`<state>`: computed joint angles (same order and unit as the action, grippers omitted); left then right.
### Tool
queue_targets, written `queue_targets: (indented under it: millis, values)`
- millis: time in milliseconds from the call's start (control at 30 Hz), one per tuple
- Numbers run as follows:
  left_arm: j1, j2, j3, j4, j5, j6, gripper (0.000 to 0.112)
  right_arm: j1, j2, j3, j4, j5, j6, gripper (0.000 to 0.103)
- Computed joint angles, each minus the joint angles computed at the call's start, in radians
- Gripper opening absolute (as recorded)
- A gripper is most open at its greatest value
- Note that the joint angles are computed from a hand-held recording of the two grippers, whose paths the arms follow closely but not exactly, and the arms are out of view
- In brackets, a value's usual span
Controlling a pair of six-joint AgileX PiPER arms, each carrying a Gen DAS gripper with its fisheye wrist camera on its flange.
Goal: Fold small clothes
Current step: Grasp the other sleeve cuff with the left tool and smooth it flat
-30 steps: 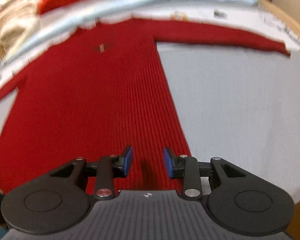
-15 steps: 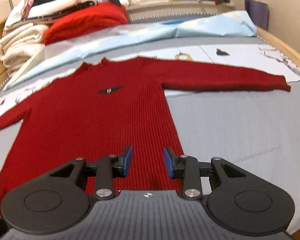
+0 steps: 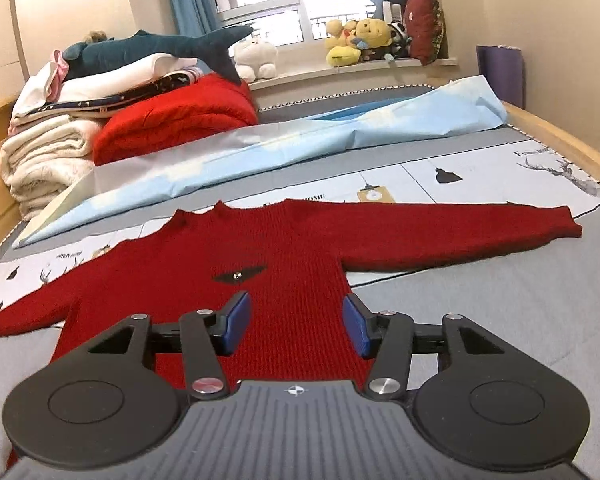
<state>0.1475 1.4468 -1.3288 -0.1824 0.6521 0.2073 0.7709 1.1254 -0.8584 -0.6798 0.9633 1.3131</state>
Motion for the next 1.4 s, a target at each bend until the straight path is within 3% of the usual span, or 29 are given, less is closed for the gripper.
queue_targets:
  millis: [100,133,200,233,333,400,500,567,633,700,800,900,1067,1133,1267,1400]
  values:
    - [0.042,0.067,0.039,-0.052,-0.076,0.056,0.074,0.016,0.017,-0.035,-0.016,0.035,0.015,0.053]
    - [0.063,0.097,0.046,-0.075,-0.070,0.080,0.070,0.018,0.021,-0.049,-0.015,0.047,0.015,0.053]
    - [0.099,0.194,-0.042,-0.025,0.061,0.008,0.052,0.035,0.024,-0.073,-0.030,0.073,0.021,0.053]
    - [0.120,0.232,-0.087,-0.031,0.106,-0.036,0.052,0.048,0.029,-0.088,-0.043,0.092,0.018,0.053]
    - [0.182,0.298,-0.154,-0.108,0.129,-0.040,0.045,0.065,0.084,-0.175,-0.070,0.154,-0.063,0.053]
    - [0.208,0.328,-0.183,-0.116,0.137,-0.041,0.033,0.027,0.145,-0.286,-0.042,0.169,-0.135,0.053]
    - [0.244,0.365,-0.222,-0.135,0.160,-0.026,0.021,-0.033,0.268,-0.483,-0.021,0.149,-0.213,0.053]
    - [0.266,0.390,-0.248,-0.126,0.170,-0.036,0.021,-0.089,0.342,-0.592,0.042,0.062,-0.286,0.046]
    - [0.301,0.400,-0.249,-0.129,0.168,-0.037,0.021,-0.122,0.405,-0.640,0.060,-0.056,-0.321,0.023]
    - [0.323,0.420,-0.261,-0.110,0.165,-0.062,0.021,-0.135,0.467,-0.670,0.058,-0.110,-0.345,0.019]
    - [0.364,0.475,-0.309,-0.076,0.197,-0.113,0.023,-0.156,0.515,-0.615,0.065,-0.206,-0.309,0.019]
    - [0.406,0.556,-0.390,-0.056,0.263,-0.173,0.036,-0.190,0.591,-0.611,0.192,-0.182,-0.333,0.020]
    - [0.471,0.670,-0.515,-0.060,0.361,-0.288,0.039,-0.250,0.624,-0.578,0.310,-0.290,-0.400,0.021]
    - [0.491,0.720,-0.570,-0.082,0.402,-0.314,0.039,-0.239,0.628,-0.556,0.244,-0.317,-0.407,0.021]
    - [0.495,0.776,-0.605,-0.050,0.398,-0.344,0.043,-0.216,0.645,-0.508,0.095,-0.342,-0.357,0.021]
    - [0.514,0.827,-0.631,-0.076,0.390,-0.373,0.043,-0.247,0.668,-0.488,0.154,-0.377,-0.415,0.021]
